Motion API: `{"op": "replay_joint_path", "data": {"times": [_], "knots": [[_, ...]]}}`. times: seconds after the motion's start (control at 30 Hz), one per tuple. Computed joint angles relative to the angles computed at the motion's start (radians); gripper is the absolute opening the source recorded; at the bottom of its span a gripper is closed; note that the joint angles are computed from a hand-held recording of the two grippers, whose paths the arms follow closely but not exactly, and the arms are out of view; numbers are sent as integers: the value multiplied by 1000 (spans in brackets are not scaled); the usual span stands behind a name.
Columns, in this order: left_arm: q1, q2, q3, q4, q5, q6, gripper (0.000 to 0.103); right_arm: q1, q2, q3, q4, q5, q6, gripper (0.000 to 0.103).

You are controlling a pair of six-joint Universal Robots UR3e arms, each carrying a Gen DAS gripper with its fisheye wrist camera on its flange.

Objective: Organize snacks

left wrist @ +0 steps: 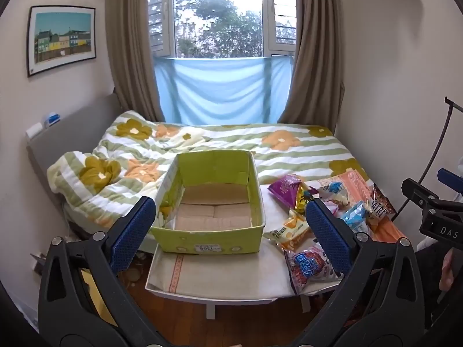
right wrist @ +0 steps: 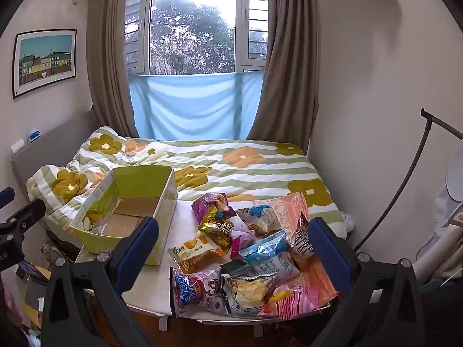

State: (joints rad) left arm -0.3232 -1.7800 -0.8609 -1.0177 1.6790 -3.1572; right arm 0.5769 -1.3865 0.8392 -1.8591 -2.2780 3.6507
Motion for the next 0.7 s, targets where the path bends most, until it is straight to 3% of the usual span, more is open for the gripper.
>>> {"op": "replay_joint_path", "data": {"times": [0.2, 0.23, 0.43, 0.5, 0.7], "knots": [[-37, -18, 29, -7, 47, -13, 103, -4, -19, 28, -15, 2, -3, 103], [-13, 6, -20, 18, 7, -16, 103, -5, -20, 30, -15, 2, -3, 103], [-70, -23, 1, 18, 70, -44, 103, -12, -39, 56, -24, 9, -17, 103], [-32, -21, 13, 3, 28, -35, 103, -13, -41, 59, -25, 8, -17, 103], [-33, -22, 12, 5, 26, -38, 103, -19, -30, 41, -16, 19, -19, 103]]}}
